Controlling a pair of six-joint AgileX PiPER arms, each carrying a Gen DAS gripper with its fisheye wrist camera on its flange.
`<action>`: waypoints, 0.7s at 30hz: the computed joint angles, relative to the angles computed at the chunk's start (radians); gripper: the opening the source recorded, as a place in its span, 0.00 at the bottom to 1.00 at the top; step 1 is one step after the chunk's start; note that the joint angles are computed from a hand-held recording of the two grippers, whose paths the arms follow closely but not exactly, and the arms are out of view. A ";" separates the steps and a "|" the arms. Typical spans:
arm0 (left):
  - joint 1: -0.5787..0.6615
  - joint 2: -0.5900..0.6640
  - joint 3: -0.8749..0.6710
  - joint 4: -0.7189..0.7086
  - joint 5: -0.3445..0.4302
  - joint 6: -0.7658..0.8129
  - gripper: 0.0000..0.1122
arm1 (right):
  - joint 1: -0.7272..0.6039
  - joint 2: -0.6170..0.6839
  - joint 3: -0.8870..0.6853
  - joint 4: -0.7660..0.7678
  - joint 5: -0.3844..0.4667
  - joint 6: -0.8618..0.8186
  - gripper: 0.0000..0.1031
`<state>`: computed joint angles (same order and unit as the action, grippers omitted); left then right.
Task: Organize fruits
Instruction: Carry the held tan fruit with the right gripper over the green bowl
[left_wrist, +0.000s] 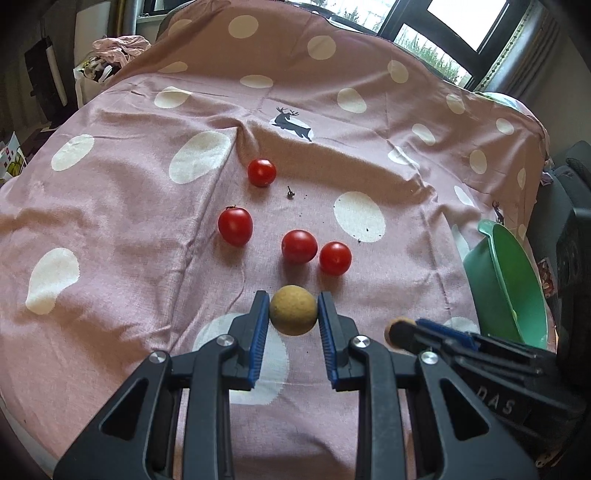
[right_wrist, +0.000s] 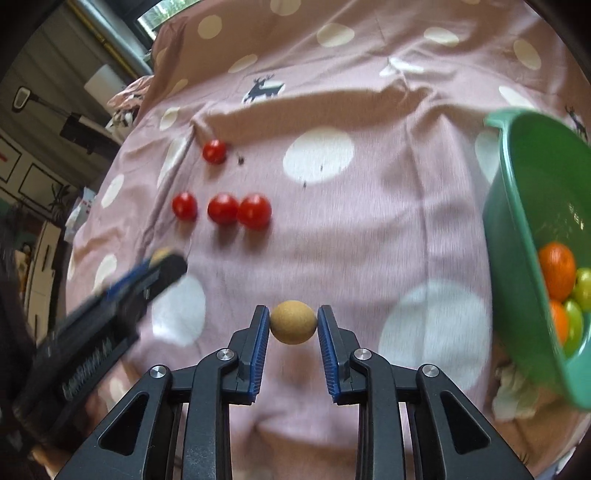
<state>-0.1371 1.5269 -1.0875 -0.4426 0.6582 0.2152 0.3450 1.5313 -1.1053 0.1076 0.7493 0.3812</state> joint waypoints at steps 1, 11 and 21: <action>0.003 0.003 -0.003 0.003 0.002 -0.005 0.23 | -0.001 0.023 -0.032 -0.014 0.004 0.018 0.27; 0.017 0.017 -0.013 -0.017 0.022 0.002 0.23 | -0.011 0.121 -0.079 -0.054 -0.056 0.070 0.27; 0.011 0.014 -0.005 -0.004 0.020 -0.005 0.23 | -0.008 0.109 -0.047 -0.039 -0.070 0.075 0.27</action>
<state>-0.1263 1.5414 -1.0926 -0.4466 0.6786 0.2100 0.3365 1.6401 -1.1525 0.0691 0.6796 0.4565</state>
